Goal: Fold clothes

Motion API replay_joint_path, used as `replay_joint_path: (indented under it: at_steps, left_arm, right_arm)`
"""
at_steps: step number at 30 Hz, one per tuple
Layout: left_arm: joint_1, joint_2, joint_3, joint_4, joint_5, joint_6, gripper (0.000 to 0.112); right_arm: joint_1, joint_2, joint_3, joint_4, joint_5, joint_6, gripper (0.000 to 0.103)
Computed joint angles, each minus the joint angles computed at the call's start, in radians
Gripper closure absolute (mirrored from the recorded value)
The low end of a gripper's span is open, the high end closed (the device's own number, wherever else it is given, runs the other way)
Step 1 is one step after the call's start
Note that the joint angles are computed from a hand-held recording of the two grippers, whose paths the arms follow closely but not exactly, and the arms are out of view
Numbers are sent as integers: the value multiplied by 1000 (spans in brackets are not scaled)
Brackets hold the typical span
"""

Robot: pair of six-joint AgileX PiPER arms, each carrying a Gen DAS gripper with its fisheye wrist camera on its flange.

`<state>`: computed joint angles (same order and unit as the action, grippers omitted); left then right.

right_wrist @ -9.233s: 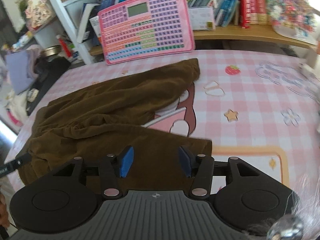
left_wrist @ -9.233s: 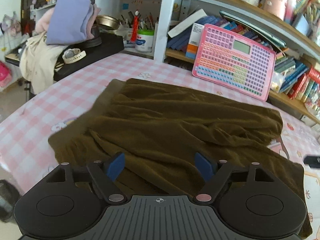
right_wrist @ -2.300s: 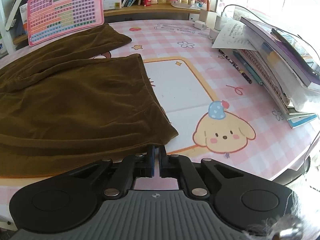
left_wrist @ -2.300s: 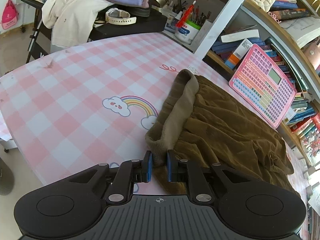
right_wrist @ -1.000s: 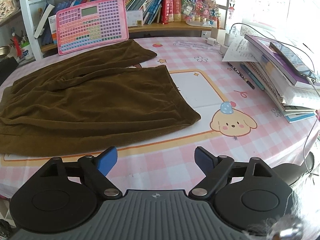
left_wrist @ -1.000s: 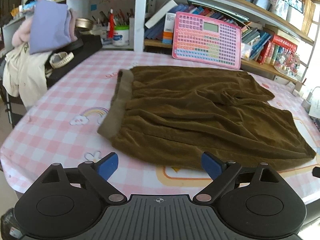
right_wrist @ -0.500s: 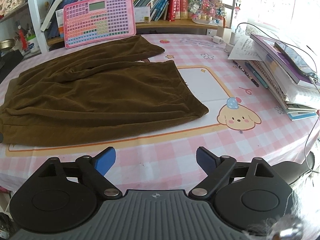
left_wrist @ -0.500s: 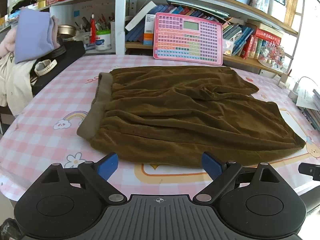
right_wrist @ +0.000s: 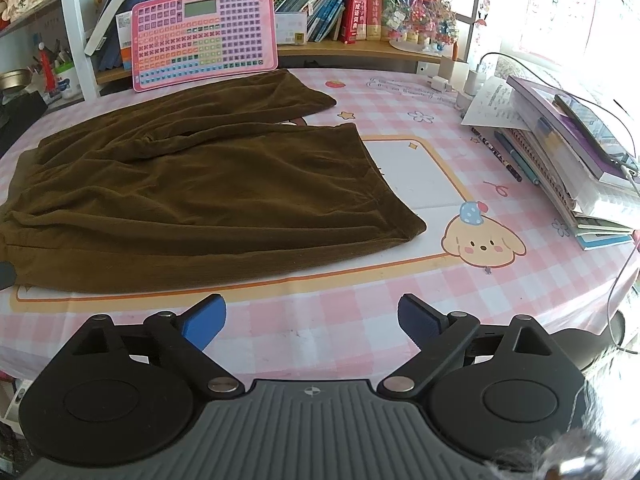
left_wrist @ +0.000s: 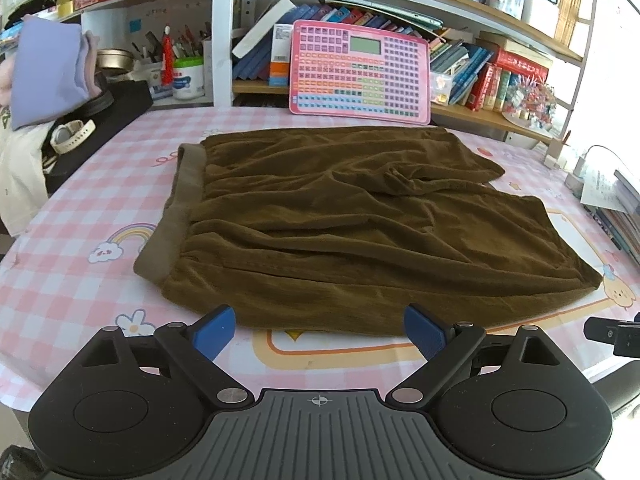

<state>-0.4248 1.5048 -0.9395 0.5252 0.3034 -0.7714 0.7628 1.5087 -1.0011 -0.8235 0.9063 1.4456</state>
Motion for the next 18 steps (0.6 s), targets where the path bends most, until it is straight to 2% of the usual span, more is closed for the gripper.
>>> replay_joint_path:
  at_steps: [18]
  left_arm:
    - [48,59,-40,-199,-29,191,18]
  right_arm:
    - [-54,68,-93,41,-25,-126,9]
